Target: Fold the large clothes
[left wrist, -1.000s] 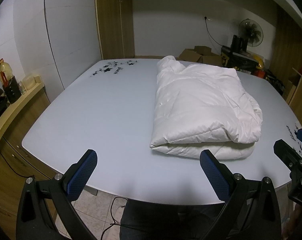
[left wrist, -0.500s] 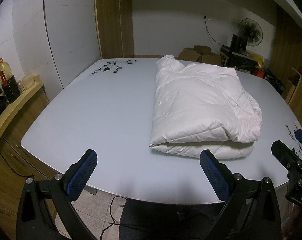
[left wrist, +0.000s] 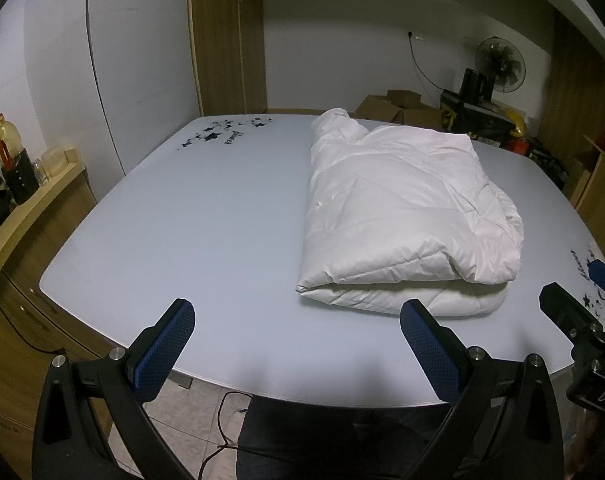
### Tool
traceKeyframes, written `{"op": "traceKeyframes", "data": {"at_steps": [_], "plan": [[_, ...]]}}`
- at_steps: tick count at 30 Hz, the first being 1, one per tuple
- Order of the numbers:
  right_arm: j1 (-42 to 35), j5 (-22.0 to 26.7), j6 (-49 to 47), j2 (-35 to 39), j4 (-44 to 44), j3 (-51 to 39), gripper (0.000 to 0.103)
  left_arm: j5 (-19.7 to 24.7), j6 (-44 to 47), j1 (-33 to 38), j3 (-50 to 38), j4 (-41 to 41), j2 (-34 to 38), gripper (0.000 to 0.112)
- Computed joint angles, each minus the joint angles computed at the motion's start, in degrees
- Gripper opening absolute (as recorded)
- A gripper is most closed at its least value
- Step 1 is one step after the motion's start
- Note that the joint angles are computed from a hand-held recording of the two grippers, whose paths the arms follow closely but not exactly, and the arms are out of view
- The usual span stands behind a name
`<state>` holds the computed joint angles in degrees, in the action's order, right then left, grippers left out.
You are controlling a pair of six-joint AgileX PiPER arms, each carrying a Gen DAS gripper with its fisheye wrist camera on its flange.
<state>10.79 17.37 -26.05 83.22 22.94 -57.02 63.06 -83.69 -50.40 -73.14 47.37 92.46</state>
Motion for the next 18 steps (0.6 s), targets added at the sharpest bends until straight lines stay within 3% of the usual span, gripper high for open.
{"op": "traceKeyframes", "data": {"at_steps": [11, 15, 18], "plan": [[-0.6, 0.2, -3.0, 0.1, 2.6, 0.5, 0.103, -0.1, 0.2, 0.0, 0.1, -0.2, -0.1, 0.103], [-1.1, 0.5, -4.8, 0.1, 4.1, 0.6, 0.103, -5.2, -3.4, -1.3, 3.6, 4.2, -2.5, 0.103], [-1.7, 0.7, -6.5, 0.1, 5.3, 0.9, 0.103, -3.3, -5.0, -2.7, 3.3, 6.1, -2.6, 0.103]]}}
